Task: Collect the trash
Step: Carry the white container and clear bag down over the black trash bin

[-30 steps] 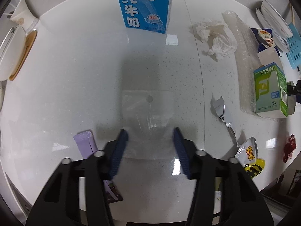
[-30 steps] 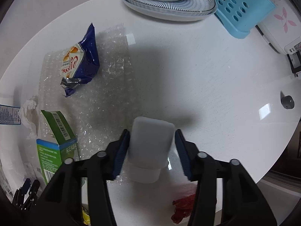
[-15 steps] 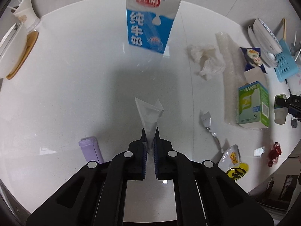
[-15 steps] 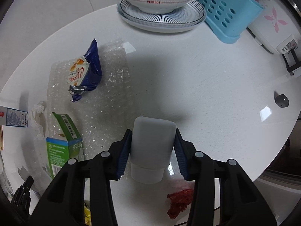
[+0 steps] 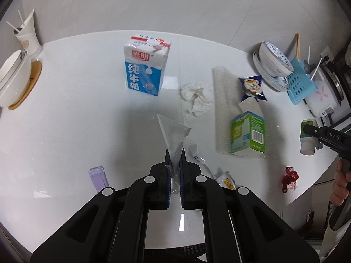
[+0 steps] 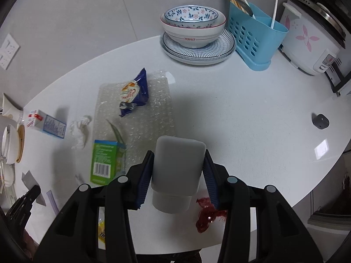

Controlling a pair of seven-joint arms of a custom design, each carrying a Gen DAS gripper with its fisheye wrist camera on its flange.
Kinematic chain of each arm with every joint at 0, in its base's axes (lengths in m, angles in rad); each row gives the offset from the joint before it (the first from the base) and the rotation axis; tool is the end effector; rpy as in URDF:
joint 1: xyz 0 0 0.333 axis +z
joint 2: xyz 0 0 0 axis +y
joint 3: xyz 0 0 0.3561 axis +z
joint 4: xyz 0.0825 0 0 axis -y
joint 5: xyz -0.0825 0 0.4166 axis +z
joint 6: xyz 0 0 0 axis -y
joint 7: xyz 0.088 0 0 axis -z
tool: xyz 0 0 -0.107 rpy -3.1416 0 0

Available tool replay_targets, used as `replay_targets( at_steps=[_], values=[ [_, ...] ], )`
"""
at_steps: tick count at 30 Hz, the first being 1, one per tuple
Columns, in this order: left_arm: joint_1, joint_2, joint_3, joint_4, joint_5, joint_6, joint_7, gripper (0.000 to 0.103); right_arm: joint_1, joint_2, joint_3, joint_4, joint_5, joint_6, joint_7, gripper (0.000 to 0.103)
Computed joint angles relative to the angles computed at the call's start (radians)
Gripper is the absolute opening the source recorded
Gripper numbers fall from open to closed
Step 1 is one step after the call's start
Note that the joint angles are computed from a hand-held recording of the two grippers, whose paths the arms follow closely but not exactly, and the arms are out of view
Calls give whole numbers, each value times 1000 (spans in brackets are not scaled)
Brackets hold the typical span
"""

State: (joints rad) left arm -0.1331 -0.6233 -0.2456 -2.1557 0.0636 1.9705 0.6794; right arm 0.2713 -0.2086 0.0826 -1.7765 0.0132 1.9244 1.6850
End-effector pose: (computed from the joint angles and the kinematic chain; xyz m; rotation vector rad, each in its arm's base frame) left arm 0.3645 -0.1778 0.7004 -2.4340 1.4199 -0.5470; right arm 0.5075 0.1944 0.7122 -2.2236 1.7475 -0.2714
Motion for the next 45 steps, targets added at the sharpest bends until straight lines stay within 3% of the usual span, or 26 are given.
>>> replay_targets(
  at_steps=[23, 45],
  values=[
    [-69, -15, -93, 46, 34, -27, -116, 5, 13, -297, -31, -248, 121, 79, -203, 42],
    [-162, -38, -177, 34, 27, -67, -246, 5, 0, -509, -61, -425, 150, 31, -316, 42]
  ],
)
